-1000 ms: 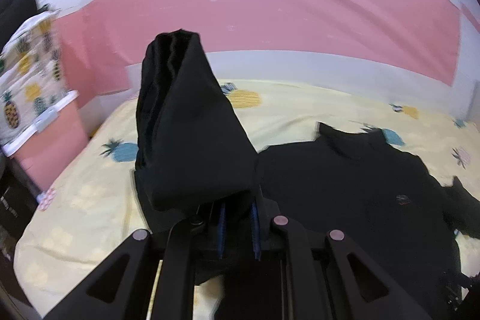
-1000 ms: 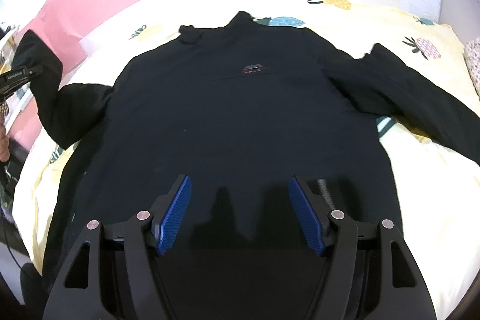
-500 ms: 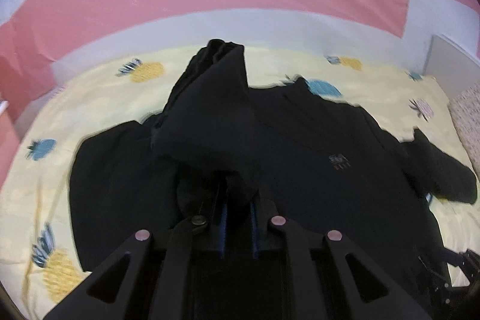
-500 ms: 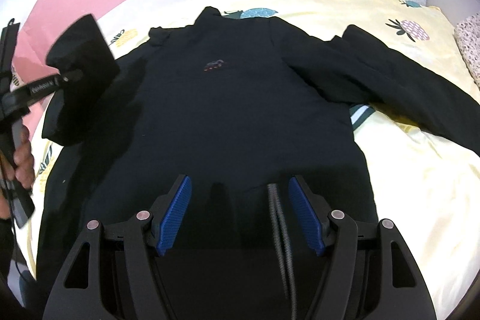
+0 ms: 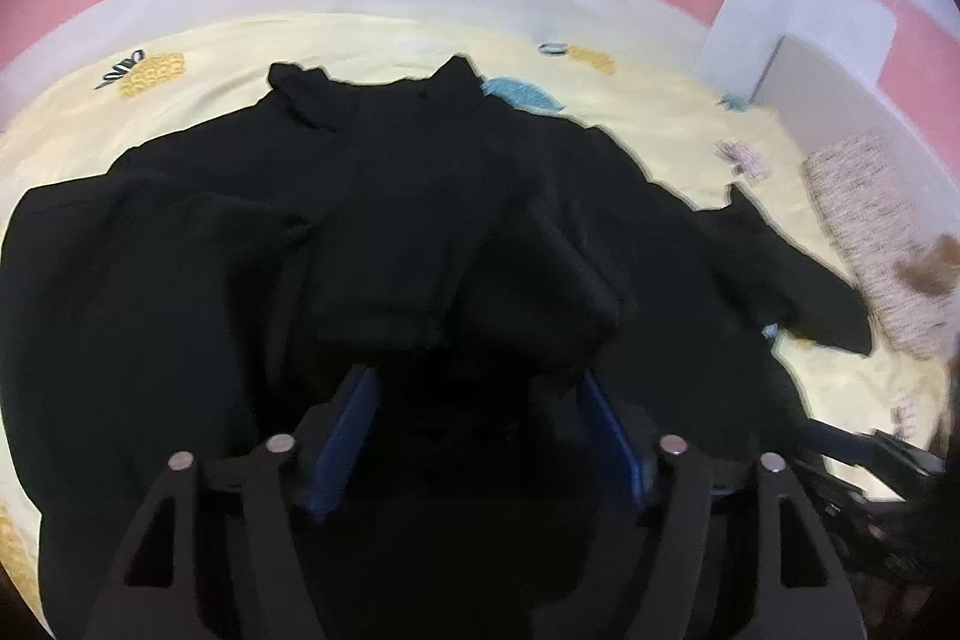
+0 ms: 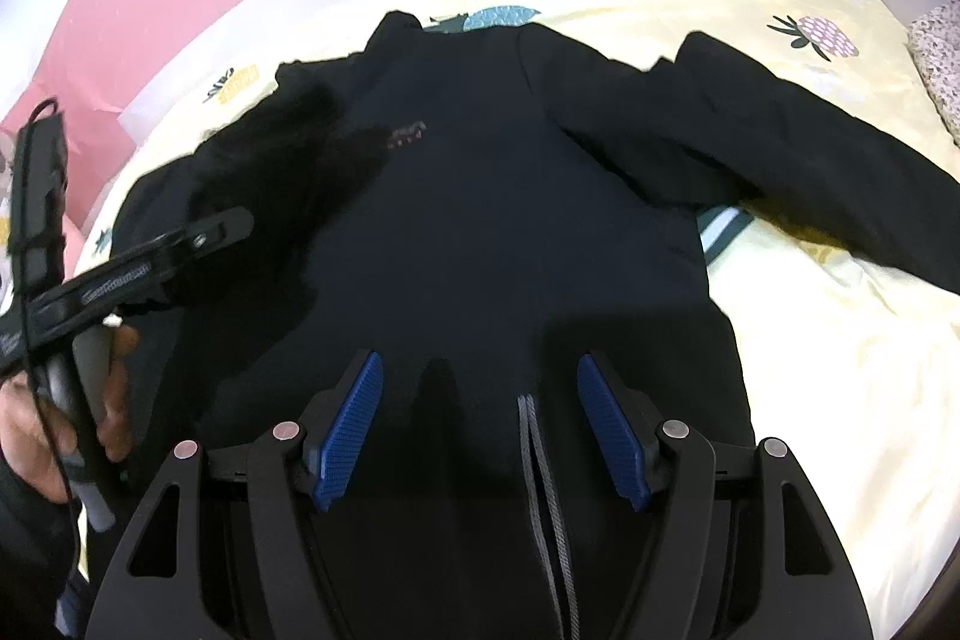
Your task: Fold large clothes
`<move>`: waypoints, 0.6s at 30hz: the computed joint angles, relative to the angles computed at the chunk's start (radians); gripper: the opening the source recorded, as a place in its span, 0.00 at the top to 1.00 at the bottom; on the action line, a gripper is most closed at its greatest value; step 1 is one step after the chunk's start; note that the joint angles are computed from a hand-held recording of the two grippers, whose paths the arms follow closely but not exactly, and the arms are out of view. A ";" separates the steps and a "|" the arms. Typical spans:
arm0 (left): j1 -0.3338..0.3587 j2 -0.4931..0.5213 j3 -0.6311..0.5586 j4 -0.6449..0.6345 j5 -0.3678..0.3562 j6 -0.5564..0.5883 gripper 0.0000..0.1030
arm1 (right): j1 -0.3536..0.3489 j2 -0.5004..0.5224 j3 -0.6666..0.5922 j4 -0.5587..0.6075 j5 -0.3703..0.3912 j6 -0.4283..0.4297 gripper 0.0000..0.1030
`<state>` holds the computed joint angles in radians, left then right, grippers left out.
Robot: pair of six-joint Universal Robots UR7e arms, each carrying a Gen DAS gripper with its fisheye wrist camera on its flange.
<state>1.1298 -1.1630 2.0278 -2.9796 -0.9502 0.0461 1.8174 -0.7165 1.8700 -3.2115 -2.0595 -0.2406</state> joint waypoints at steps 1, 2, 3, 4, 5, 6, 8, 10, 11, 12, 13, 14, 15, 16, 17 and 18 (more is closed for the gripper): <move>-0.006 -0.012 0.012 -0.010 -0.003 0.003 0.27 | 0.003 0.000 -0.008 0.004 0.003 0.001 0.34; -0.013 -0.029 0.022 -0.014 -0.003 0.007 0.27 | 0.005 0.001 -0.014 0.010 0.005 0.003 0.34; -0.017 -0.050 0.032 -0.016 -0.008 0.005 0.26 | 0.008 0.002 -0.025 0.020 0.015 0.007 0.34; -0.017 -0.070 0.038 -0.011 -0.010 -0.002 0.26 | 0.010 0.004 -0.037 0.029 0.029 0.012 0.34; -0.015 -0.092 0.041 -0.006 -0.008 -0.013 0.26 | 0.012 0.008 -0.046 0.038 0.039 0.017 0.34; -0.011 -0.112 0.045 -0.008 -0.006 -0.019 0.26 | 0.014 0.015 -0.067 0.058 0.063 0.027 0.34; 0.003 -0.136 0.049 -0.034 0.025 -0.016 0.26 | 0.017 0.032 -0.100 0.084 0.095 0.038 0.34; 0.024 -0.166 0.046 -0.051 0.074 0.002 0.26 | 0.016 0.057 -0.144 0.123 0.147 0.057 0.34; 0.037 -0.179 0.040 -0.049 0.103 0.007 0.27 | 0.014 0.078 -0.181 0.156 0.182 0.069 0.34; 0.054 -0.192 0.030 -0.043 0.126 0.006 0.27 | 0.013 0.098 -0.213 0.180 0.206 0.076 0.34; 0.069 -0.202 0.022 -0.040 0.140 0.005 0.27 | 0.012 0.113 -0.235 0.196 0.220 0.080 0.34; 0.084 -0.209 0.013 -0.042 0.156 0.007 0.27 | 0.009 0.143 -0.281 0.227 0.243 0.084 0.34; 0.099 -0.210 0.002 -0.049 0.173 0.015 0.27 | 0.008 0.169 -0.319 0.257 0.251 0.087 0.34; 0.110 -0.209 -0.005 -0.056 0.185 0.026 0.28 | 0.008 0.196 -0.358 0.289 0.245 0.089 0.34; 0.122 -0.204 -0.016 -0.060 0.195 0.038 0.28 | 0.009 0.224 -0.402 0.334 0.232 0.092 0.34; 0.134 -0.197 -0.028 -0.063 0.201 0.049 0.28 | 0.007 0.247 -0.443 0.385 0.228 0.097 0.34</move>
<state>1.2640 -1.3596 2.0002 -3.0422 -0.7491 0.0956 1.8240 -0.4694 1.4274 -2.8264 -1.8316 -0.1441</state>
